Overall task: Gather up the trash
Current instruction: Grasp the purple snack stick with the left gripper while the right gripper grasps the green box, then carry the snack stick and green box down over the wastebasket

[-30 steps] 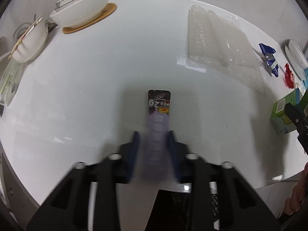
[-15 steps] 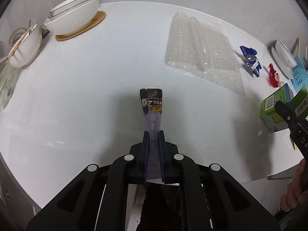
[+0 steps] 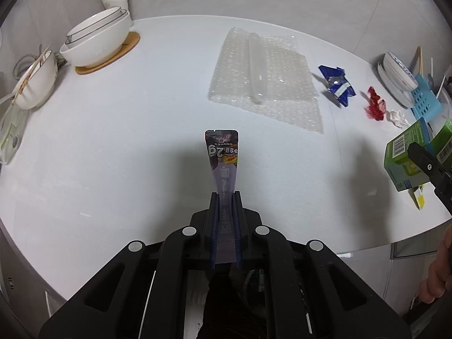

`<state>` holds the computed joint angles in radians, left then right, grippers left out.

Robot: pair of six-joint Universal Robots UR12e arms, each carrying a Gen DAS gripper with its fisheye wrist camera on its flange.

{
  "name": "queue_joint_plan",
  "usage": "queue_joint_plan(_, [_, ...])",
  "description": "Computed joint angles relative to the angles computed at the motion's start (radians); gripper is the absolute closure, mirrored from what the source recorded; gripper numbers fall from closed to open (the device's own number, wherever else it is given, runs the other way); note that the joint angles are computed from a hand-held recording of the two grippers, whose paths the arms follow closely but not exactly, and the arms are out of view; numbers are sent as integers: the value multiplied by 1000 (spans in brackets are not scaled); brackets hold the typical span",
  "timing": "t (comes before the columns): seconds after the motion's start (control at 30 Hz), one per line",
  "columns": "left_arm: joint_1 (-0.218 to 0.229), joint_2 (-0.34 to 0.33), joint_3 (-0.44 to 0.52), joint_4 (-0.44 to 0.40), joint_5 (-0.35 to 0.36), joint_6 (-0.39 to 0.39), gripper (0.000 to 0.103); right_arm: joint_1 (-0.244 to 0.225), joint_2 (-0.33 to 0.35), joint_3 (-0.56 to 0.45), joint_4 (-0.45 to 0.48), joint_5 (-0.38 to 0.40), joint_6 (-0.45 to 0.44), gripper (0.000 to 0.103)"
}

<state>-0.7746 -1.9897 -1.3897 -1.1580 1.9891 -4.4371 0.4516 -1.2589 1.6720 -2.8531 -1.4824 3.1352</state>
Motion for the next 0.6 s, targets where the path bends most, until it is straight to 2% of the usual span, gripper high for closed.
queue_joint_plan(0.6, [-62,-75,118,-22,16,-11,95,-77,-98,131,-52,63,-66,45])
